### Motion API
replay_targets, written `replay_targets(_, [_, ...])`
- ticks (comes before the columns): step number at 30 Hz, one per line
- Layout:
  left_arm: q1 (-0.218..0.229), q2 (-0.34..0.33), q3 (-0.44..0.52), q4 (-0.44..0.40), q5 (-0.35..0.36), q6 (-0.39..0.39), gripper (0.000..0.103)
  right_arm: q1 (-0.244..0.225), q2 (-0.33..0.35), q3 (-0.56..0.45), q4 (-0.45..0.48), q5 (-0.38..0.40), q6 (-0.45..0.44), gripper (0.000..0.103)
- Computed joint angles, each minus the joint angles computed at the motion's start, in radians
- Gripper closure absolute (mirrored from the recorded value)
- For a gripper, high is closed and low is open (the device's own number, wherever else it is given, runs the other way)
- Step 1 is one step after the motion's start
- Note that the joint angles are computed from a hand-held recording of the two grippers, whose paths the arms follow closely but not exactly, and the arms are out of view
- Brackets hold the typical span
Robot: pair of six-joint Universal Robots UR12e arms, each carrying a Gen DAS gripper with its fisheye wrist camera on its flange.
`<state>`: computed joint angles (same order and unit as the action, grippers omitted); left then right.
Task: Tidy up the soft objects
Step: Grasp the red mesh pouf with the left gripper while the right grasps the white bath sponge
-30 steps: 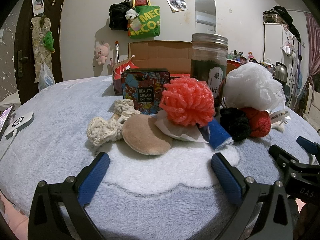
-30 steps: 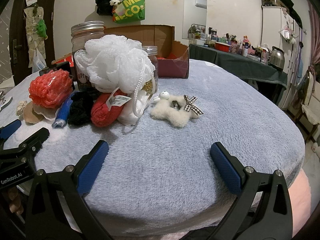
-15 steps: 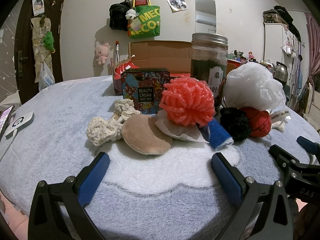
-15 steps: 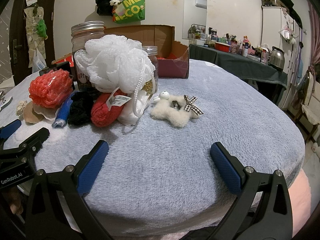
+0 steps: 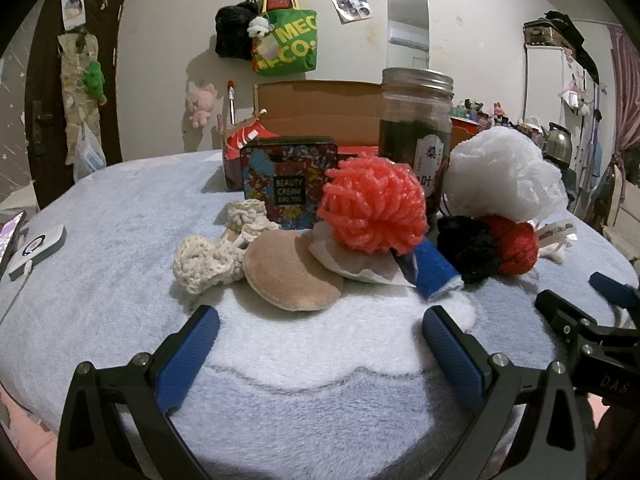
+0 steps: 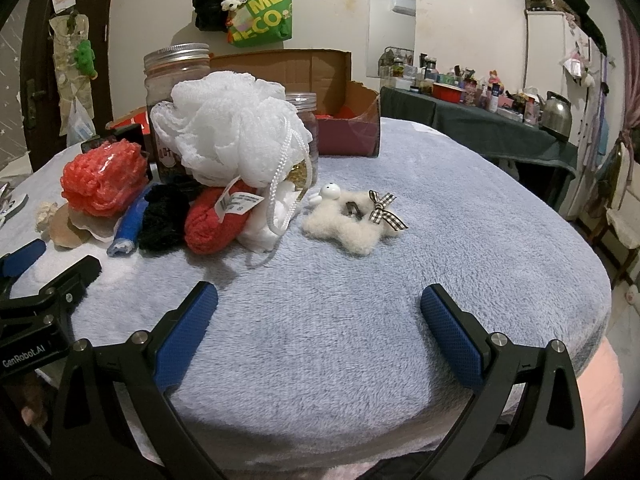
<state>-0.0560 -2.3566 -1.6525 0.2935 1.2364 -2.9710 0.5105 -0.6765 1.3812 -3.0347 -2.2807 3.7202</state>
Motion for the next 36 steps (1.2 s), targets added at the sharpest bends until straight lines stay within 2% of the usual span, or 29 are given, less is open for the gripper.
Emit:
replay_targets(7, [0.014, 0.008, 0.019, 0.006, -0.047, 0.007, 0.0, -0.002, -0.039, 0.031, -0.029, 0.006, -0.024, 0.0])
replay_targets(14, [0.02, 0.018, 0.053, -0.045, -0.116, 0.057, 0.0, -0.022, -0.054, 0.033, -0.136, 0.068, -0.079, 0.0])
replay_targets(20, [0.016, 0.017, 0.088, -0.093, -0.138, 0.099, 0.0, -0.05, -0.058, 0.013, -0.214, 0.177, -0.146, 0.0])
replay_targets(26, [0.01, 0.009, 0.127, -0.159, -0.158, 0.131, 0.001, -0.083, -0.044, -0.033, -0.18, 0.302, -0.207, 0.0])
replay_targets(29, [0.007, 0.005, 0.15, -0.216, -0.167, 0.151, 0.007, -0.102, -0.036, -0.052, -0.156, 0.375, -0.229, 0.0])
replay_targets(32, [0.005, -0.001, 0.17, -0.285, -0.176, 0.17, 0.016, -0.125, -0.031, -0.068, -0.118, 0.487, -0.243, 0.0])
replay_targets(35, [0.004, -0.003, 0.179, -0.34, -0.18, 0.187, 0.033, -0.139, -0.025, -0.075, -0.108, 0.565, -0.24, 0.001])
replay_targets(36, [0.005, -0.003, 0.18, -0.356, -0.189, 0.194, 0.041, -0.145, -0.024, -0.076, -0.104, 0.6, -0.24, 0.009])
